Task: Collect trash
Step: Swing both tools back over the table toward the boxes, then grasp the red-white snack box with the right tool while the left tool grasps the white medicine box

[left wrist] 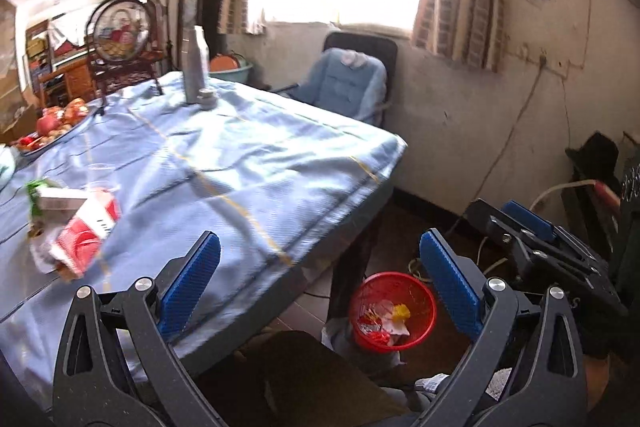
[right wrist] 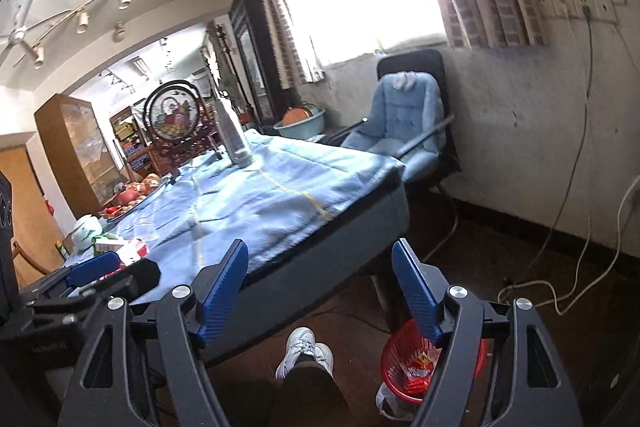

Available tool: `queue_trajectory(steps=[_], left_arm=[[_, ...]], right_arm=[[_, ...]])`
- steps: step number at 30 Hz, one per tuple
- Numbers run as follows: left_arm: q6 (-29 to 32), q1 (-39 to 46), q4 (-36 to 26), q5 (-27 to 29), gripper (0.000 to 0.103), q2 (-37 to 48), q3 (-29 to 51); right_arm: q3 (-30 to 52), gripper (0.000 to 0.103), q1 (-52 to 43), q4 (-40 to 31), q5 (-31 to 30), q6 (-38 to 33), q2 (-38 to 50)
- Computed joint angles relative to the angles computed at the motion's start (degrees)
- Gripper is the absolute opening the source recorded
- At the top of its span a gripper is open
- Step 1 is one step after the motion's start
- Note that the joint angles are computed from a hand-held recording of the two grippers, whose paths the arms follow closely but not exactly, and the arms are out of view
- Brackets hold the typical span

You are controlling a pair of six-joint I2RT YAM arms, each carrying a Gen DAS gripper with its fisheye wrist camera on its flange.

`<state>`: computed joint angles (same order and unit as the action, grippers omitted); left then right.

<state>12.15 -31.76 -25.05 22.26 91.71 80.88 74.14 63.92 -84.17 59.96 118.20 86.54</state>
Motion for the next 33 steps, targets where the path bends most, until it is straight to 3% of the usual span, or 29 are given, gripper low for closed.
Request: queue_trajectory(steps=[4,8,12,17,25,29,33], left_arm=[[-1.02,6.11,-0.08,3.43,0.096,-0.84,0.31],[-2.4,12.5,-0.83,6.71,0.096,0.4,2.18],[-4.51,18.9,-2.07,8.26,0.096,3.43,6.0],[-8.28,25.26,-1.57,4.27,0.096,8.81,11.1],[-15.9,34.27,-9.02,3.76,0.096,21.55,25.81],[-17.35,36.41,-10.92,4.15,0.096,24.36,28.82],[-17.44,36.95,-12.42,4.15,0.096,26.11,30.76]], right_arm=[[6.68,0.076,0.53,-1.11,1.31,-3.53,3.92],[10.58,0.079,-0.36,2.88,1.65,-11.26,6.66],[12.36,0.079,-2.46,12.36,0.33,-22.76,8.17],[13.47,0.079,-4.86,22.25,-2.49,-33.19,9.9],[18.44,0.079,-11.21,39.72,-11.78,-53.54,16.6],[28.5,0.079,-13.88,43.51,-18.0,-63.65,25.29],[42.58,0.079,-15.72,42.32,-23.59,-70.48,35.8]])
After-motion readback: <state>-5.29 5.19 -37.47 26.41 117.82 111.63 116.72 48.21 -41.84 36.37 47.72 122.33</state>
